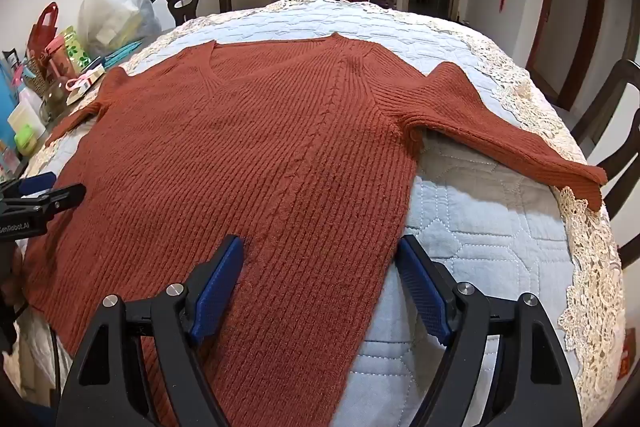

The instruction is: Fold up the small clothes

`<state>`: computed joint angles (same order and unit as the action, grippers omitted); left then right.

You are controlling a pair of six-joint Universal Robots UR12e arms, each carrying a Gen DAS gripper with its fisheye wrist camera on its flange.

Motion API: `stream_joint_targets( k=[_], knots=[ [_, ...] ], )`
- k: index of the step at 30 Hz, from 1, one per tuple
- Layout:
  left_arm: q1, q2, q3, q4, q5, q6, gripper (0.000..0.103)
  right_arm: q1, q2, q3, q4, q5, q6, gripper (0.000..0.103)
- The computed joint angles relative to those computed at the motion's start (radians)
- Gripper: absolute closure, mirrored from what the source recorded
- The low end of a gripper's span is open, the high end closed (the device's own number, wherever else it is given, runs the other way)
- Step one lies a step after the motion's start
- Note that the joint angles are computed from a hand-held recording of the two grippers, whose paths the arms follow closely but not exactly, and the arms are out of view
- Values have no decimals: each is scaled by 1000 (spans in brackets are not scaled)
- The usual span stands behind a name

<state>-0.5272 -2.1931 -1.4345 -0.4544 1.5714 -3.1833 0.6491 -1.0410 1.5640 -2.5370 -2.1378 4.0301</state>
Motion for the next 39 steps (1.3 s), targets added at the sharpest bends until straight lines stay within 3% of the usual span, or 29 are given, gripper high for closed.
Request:
stream_joint_targets(
  k=[39],
  knots=[
    [-3, 0, -7, 11, 15, 7, 1, -1, -2, 1, 5, 4, 0, 24]
  ],
)
